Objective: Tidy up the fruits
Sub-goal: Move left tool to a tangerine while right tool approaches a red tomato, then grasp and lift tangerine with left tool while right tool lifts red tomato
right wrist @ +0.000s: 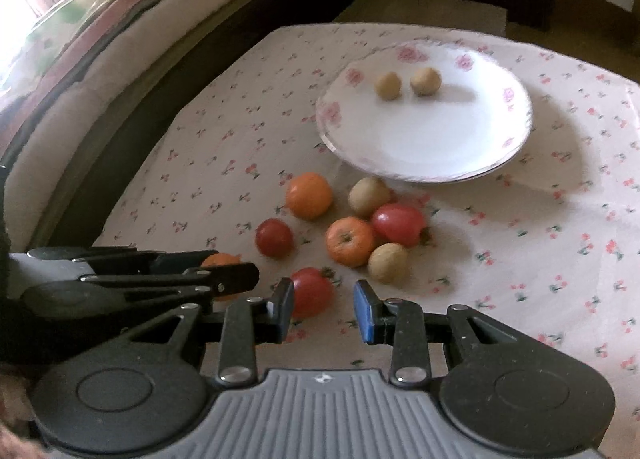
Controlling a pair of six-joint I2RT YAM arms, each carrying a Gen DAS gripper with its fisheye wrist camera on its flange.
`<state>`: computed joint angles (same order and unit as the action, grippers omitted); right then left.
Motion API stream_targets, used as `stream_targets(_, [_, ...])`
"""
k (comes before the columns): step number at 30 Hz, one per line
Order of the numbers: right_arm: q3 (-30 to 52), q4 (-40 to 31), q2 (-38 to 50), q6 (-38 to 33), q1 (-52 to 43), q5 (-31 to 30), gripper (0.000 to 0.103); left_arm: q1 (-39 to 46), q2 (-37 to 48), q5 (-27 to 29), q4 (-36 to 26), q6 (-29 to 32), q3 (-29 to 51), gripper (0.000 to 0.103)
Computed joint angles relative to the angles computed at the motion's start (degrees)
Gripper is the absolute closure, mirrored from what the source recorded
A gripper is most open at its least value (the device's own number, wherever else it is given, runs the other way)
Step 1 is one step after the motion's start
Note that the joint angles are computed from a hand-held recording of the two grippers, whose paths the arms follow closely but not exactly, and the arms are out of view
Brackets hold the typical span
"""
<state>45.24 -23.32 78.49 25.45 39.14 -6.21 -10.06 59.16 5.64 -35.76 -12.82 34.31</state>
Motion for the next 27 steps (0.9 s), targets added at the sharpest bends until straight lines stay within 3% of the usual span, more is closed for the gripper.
stream_targets(14, [1.62, 3.04, 5.85, 0.93, 2.98, 3.49, 0.071, 4.37, 0.01, 1.10, -0.64, 3.26, -1.01, 0.063])
stream_targets(27, [-2.90, -7.08, -3.37, -2.51, 3.70, 7.04, 0.071, -3.91, -0.73, -1.01, -0.19, 1.74, -1.73, 0.062])
